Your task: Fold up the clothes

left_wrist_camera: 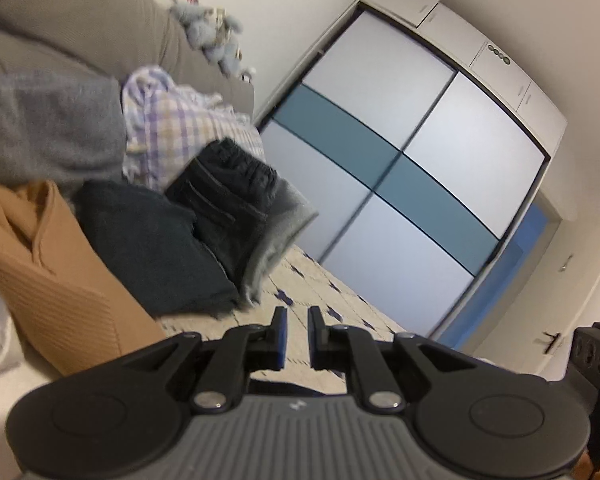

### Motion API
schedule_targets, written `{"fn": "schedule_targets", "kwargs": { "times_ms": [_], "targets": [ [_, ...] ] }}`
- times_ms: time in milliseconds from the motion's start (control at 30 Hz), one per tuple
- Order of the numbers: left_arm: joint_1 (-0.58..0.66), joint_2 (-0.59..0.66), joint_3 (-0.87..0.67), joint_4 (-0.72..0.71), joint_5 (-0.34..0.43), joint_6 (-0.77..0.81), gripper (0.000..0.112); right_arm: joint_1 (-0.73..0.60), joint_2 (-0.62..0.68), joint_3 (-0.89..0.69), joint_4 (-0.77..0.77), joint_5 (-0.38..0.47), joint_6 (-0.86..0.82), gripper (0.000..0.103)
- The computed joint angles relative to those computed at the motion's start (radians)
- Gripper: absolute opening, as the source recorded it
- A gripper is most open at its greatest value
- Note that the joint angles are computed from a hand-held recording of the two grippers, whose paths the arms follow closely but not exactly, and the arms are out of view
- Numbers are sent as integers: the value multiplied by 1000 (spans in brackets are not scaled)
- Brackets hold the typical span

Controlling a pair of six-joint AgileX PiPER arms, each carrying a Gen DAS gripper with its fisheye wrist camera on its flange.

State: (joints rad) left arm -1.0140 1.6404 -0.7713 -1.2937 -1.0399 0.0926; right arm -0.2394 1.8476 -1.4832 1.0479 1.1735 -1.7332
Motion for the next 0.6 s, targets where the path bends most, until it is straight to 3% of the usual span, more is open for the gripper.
{"fn": "schedule_targets", "kwargs": {
  "times_ms": [33,100,133,233,400,600],
  "targets": [
    [9,-15,11,17,32,-23,42,-3,-5,0,-5,5,8,6],
    [24,-47,23,17,102,-34,59,-8,-23,19,-18,14,-2,6],
    [29,-64,28,8,136,-32,62,-10,-34,34,-25,16,-12,6],
    [25,-97,46,-33,187,-20,62,-22,-68,103,-58,33,-58,6],
    [-6,-116,54,-122,204,37,62,-37,-118,272,-130,31,-182,6],
    [1,-119,35,-188,275,144,62,-16,-154,467,-192,-88,-294,6]
  ]
}}
